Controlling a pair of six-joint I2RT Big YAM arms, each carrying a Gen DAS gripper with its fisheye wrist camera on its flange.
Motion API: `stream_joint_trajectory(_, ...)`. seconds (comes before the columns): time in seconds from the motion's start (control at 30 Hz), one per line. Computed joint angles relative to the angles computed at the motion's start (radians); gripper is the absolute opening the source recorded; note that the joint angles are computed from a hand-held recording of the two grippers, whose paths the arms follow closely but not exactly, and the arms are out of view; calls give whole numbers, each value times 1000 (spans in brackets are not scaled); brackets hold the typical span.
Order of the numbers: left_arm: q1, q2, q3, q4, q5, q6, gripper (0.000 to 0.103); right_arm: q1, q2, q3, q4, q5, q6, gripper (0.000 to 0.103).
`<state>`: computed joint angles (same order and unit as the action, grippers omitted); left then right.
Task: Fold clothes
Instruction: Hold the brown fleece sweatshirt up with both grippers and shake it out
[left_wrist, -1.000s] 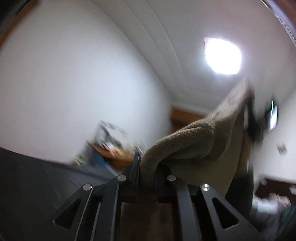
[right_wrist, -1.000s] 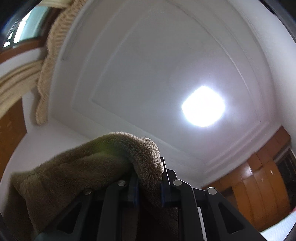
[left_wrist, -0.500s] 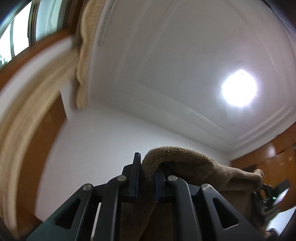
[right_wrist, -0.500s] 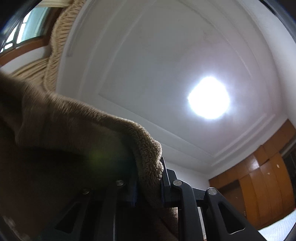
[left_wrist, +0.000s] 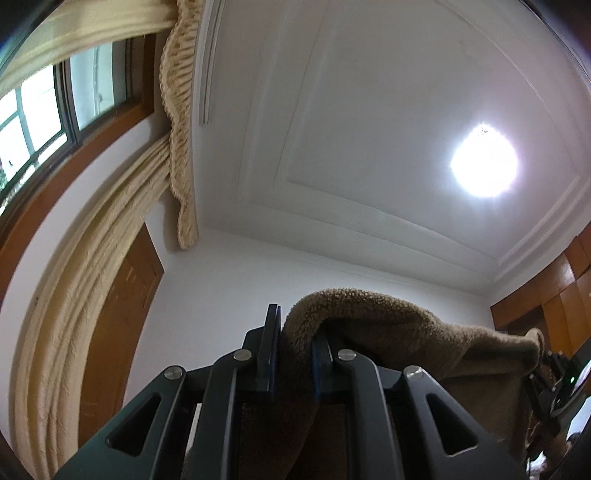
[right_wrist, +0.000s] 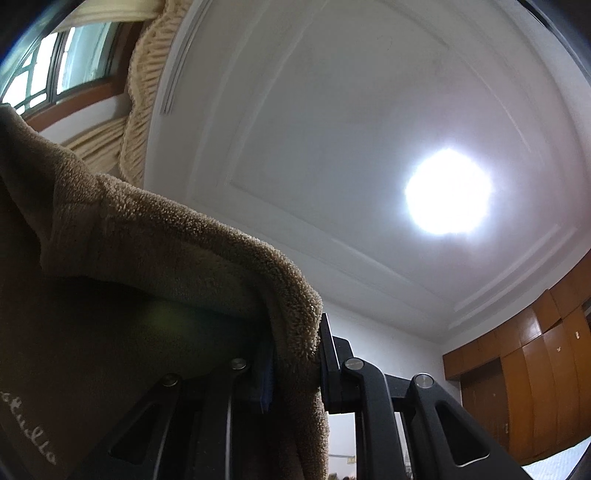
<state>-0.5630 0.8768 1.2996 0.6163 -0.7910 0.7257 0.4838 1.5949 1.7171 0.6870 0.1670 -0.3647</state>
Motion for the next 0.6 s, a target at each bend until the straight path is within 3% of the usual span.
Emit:
stream_joint_trajectory(0.07, -25, -12, -16, 41, -10, 51, 21, -2, -15, -38, 49, -2, -8, 18)
stream_joint_trajectory(0.3, -72, -45, -18, 15, -84, 70, 24, -14, -84, -144, 132, -17, -51, 18)
stream_joint_trajectory(0.43, -119, -42, -16, 48, -94, 131, 24, -20, -109, -153, 144, -5, -62, 18)
stream_joint_trajectory(0.5, -150, -33, -4, 86, -80, 193, 25, -10, -110, -122, 135, 17, -79, 18)
stream_joint_trajectory(0.6, -217, -13, 2, 195, -57, 325, 31, -3, -126, -104, 144, 48, -100, 18)
